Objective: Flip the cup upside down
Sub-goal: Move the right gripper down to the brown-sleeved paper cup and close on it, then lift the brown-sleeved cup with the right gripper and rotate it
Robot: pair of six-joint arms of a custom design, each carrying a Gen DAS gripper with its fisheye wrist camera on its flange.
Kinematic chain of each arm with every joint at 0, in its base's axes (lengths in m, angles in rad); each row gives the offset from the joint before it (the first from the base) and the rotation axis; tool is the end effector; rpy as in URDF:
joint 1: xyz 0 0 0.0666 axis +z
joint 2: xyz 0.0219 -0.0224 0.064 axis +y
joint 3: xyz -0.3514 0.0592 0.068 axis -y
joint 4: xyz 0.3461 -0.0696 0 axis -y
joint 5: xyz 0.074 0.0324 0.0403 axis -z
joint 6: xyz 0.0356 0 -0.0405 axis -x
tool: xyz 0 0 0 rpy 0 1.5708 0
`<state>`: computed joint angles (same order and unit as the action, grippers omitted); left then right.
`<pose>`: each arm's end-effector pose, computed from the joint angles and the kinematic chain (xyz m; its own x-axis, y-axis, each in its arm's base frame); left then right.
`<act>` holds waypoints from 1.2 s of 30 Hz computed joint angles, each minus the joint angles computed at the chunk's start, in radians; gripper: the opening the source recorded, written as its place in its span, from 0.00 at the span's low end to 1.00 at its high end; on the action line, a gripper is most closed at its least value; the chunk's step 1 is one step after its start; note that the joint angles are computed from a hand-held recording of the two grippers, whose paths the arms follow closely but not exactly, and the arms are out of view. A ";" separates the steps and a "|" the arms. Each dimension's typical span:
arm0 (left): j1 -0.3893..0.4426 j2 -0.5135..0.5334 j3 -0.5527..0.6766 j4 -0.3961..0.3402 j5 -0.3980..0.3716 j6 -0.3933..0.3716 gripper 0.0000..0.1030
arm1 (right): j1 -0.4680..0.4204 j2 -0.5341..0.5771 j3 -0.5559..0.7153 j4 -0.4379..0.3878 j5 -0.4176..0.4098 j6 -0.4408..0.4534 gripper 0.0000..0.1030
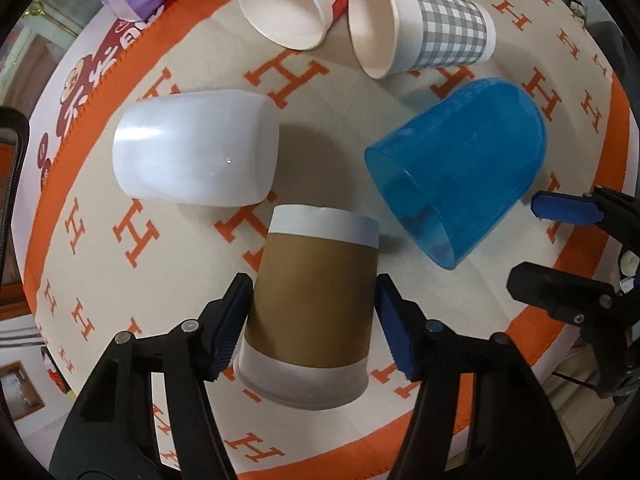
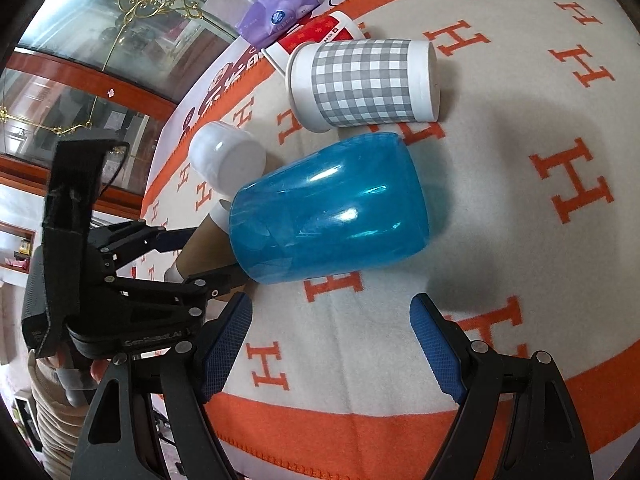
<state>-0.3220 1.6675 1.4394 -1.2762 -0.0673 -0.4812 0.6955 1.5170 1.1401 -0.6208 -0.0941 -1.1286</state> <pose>0.4443 -0.1461 0.2862 -0.6948 0.7186 -0.0278 0.7142 0.6941 0.0902 0.3450 0.2918 0.2657 -0.8880 0.4309 -0.1607 0.2933 0.7997 0.5239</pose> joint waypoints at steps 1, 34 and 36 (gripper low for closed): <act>0.000 -0.004 -0.004 0.001 -0.003 0.008 0.58 | 0.001 -0.007 -0.005 0.000 0.001 -0.002 0.80; 0.075 -0.418 -0.477 0.067 0.395 0.782 0.56 | 0.125 -0.270 -0.244 -0.023 0.093 -0.114 0.80; 0.076 -0.448 -0.507 0.094 0.396 0.807 0.57 | 0.129 -0.269 -0.250 -0.018 0.088 -0.116 0.80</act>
<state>-0.2464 1.2196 0.9324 -1.1821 0.3292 0.3261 0.8241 1.2480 0.8902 -0.6386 -0.0063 -1.2449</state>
